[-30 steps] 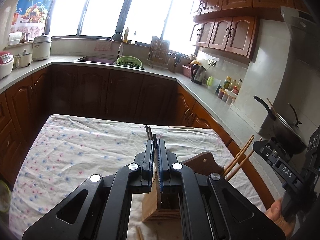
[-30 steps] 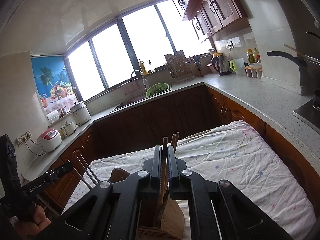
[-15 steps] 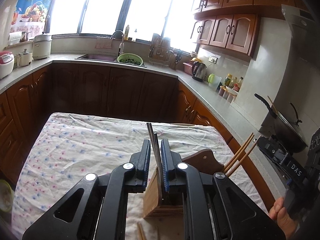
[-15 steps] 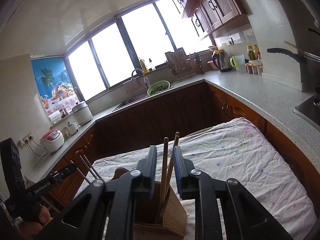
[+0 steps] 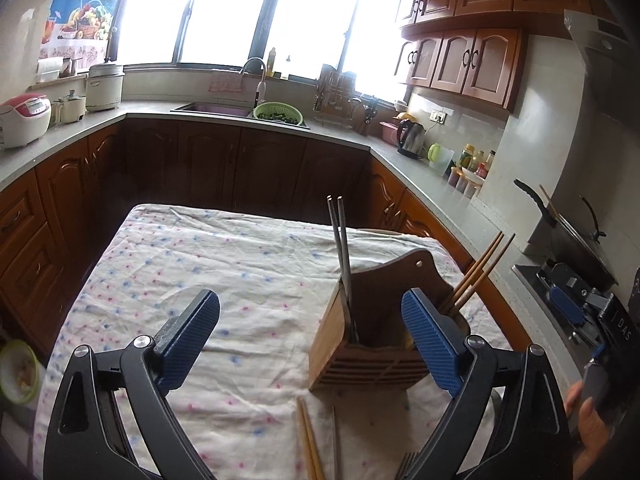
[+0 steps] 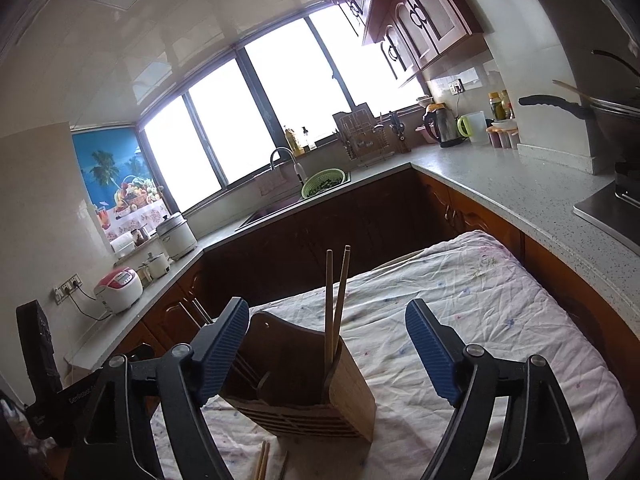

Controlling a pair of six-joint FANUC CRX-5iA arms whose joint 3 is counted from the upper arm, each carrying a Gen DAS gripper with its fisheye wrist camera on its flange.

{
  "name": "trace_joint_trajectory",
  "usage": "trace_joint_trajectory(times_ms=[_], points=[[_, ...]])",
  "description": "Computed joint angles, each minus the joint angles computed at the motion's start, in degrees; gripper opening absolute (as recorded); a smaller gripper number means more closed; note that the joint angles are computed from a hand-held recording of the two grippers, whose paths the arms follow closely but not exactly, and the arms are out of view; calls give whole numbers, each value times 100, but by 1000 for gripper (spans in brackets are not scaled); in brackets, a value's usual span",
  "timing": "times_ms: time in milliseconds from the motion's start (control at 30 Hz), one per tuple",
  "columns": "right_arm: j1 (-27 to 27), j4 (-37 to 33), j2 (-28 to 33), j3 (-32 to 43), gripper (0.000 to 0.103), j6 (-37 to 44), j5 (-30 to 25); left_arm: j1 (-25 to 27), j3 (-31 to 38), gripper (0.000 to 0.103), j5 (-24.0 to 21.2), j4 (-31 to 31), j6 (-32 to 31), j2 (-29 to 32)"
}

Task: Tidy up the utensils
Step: 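Withdraw both open tools from the holder back over the utensils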

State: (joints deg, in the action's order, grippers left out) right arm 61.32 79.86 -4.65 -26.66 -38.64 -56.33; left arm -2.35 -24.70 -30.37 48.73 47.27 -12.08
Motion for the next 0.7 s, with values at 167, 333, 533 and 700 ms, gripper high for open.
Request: trace_joint_trajectory(times_ms=[167,333,533,700], points=[[297,-172,-98,-156,90,-85,-139,275,-242,95,-293,-269,173,-215],[619,-467,-139,-257,90,-62,-265,482,-503,95,-488,-443,228,-465],[1020,-804,-177,-347,90,-46,-515,666,-834,95,-627,-517,70,-778],[1322,-1039,-214,-426,90,-123,-730,789,-1019,95,-752,-595,23,-965]])
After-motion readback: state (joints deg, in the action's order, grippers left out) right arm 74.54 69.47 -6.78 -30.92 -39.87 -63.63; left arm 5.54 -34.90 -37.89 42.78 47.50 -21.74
